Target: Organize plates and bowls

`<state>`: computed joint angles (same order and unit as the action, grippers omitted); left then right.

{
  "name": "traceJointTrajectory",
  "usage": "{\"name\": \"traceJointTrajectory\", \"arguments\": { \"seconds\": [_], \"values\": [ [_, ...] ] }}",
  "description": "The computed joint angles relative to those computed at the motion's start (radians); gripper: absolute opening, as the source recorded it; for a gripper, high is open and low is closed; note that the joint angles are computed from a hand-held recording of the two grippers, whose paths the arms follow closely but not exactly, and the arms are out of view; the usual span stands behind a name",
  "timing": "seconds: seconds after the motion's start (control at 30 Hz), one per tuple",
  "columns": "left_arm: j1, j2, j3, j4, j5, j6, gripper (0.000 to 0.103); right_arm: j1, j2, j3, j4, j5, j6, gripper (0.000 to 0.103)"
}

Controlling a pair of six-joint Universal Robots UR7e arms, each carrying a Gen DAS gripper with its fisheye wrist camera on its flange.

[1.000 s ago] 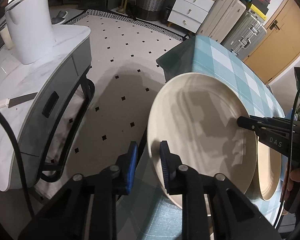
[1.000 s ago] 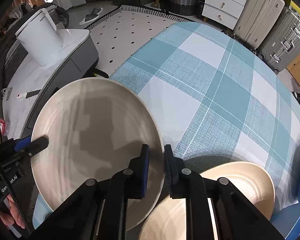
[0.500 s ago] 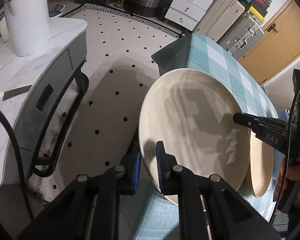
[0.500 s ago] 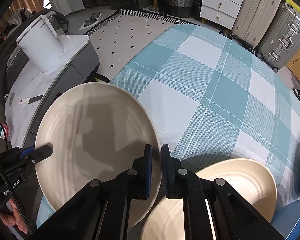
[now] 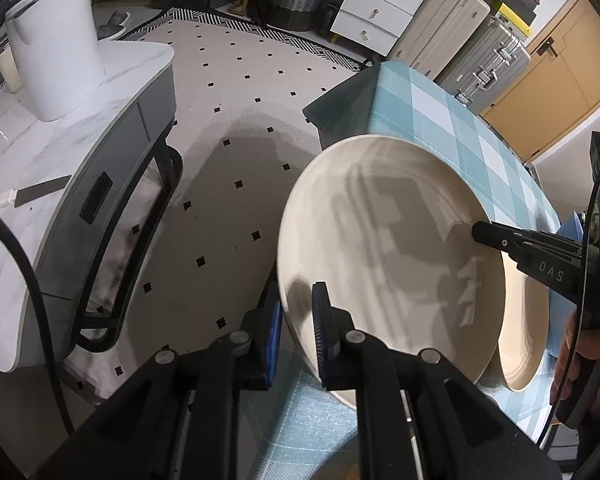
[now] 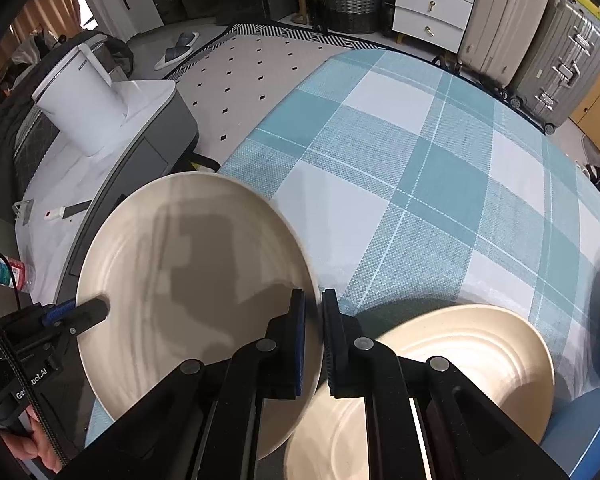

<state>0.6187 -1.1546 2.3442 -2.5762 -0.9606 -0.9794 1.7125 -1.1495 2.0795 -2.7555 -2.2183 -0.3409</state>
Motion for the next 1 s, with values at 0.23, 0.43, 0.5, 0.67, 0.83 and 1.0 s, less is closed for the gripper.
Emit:
{"name": "traceJointTrajectory", "arguments": {
  "seconds": [0.23,0.43,0.5,0.67,0.83,1.0],
  "values": [
    [-0.013,-0.019,-0.005,0.027,0.002,-0.010,0.012,0.006,-0.033,0.007,0.023,0.015,0.013,0.008],
    [-0.053,-0.048,-0.004,0.069,0.005,-0.044,0.012,0.028,-0.085,0.033,0.032,0.016,0.034,0.007],
    [-0.077,-0.066,-0.003,0.095,0.006,-0.063,0.012,0.040,-0.115,0.046,0.040,0.018,0.044,0.007],
    [-0.133,-0.108,-0.006,0.159,-0.004,-0.103,0.012,0.066,-0.197,0.084,0.081,0.020,0.062,0.007],
    [-0.212,-0.155,0.019,0.222,-0.023,-0.187,0.012,0.083,-0.303,0.153,0.125,0.032,0.092,0.007],
    [-0.297,-0.178,0.044,0.288,-0.054,-0.297,0.012,0.084,-0.424,0.246,0.158,0.050,0.130,0.007]
  ]
}}
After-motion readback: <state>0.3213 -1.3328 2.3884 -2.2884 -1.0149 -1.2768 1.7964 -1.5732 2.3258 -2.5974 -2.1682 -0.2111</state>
